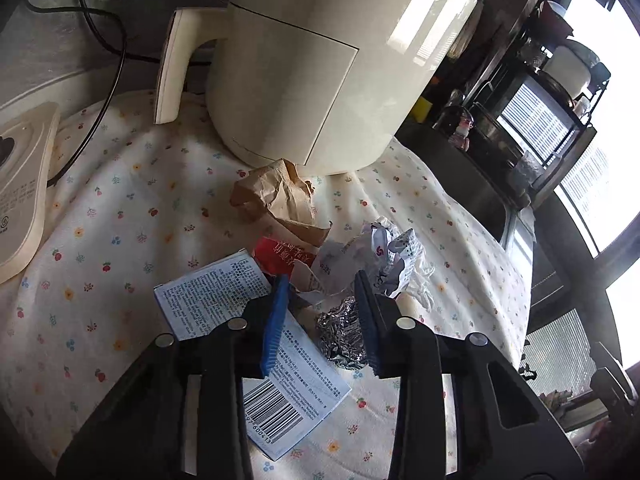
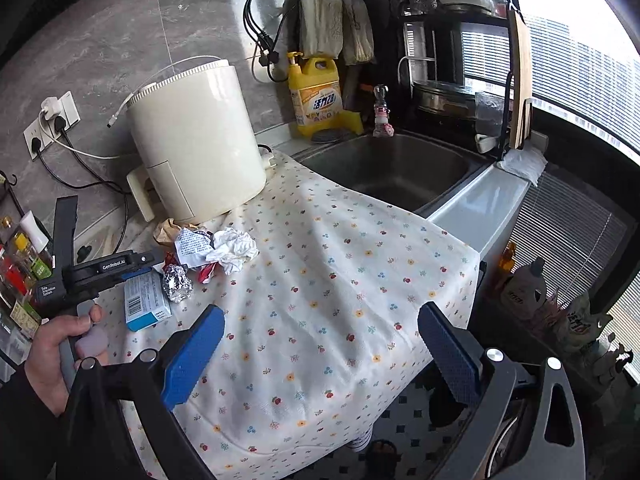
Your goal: Collect trash
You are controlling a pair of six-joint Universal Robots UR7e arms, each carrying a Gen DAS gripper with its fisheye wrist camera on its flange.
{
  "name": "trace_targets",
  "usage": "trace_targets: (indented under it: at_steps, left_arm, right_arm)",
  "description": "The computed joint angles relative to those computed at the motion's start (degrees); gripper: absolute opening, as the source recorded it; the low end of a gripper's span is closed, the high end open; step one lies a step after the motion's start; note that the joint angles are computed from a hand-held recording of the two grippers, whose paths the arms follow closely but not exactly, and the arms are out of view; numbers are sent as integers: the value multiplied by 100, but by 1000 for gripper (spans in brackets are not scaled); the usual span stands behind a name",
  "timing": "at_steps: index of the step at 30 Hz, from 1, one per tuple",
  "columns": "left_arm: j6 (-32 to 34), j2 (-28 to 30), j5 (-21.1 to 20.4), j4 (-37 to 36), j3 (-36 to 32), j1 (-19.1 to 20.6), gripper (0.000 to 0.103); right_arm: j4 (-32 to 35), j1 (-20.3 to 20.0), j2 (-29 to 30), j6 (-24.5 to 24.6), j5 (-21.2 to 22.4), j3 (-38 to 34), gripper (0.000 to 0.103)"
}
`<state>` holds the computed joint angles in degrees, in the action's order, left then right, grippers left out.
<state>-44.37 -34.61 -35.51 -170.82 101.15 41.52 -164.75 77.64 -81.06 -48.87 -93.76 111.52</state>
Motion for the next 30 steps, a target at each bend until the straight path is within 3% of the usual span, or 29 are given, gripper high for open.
trace_targets:
  at_steps: [3,6,8,14,22,27,30]
  left_arm:
    - [-89,10,184,167,-57,-37,17]
    - [-494,-108,435,383,25,-144,15]
    - [-743,-188,626,540,86,-218,15]
    - [-2032,-554,1231,1319,402,-503,15]
    - [-5010,-1110,1628,4017,664,-914,15]
    - [-6973,-1373,1662,6088,618,-1138,15]
    - [-7808,-1466,1663,6790,643,-1237,15]
  right_arm:
    - [493,72,315,-178,54,-417,94]
    - [1139,261,750,-290,-166,-984,80]
    - [1407,349,1014,-394,-124,-1291,77]
    - [2285,586,1716,-621,-203,-2096,65]
    - [3062,766,2581,-589,-583,-2884,51]
    - [3142,858,2955,-481,-750,-3193,51]
    - [3079,923,3068,-566,-904,-3203,50]
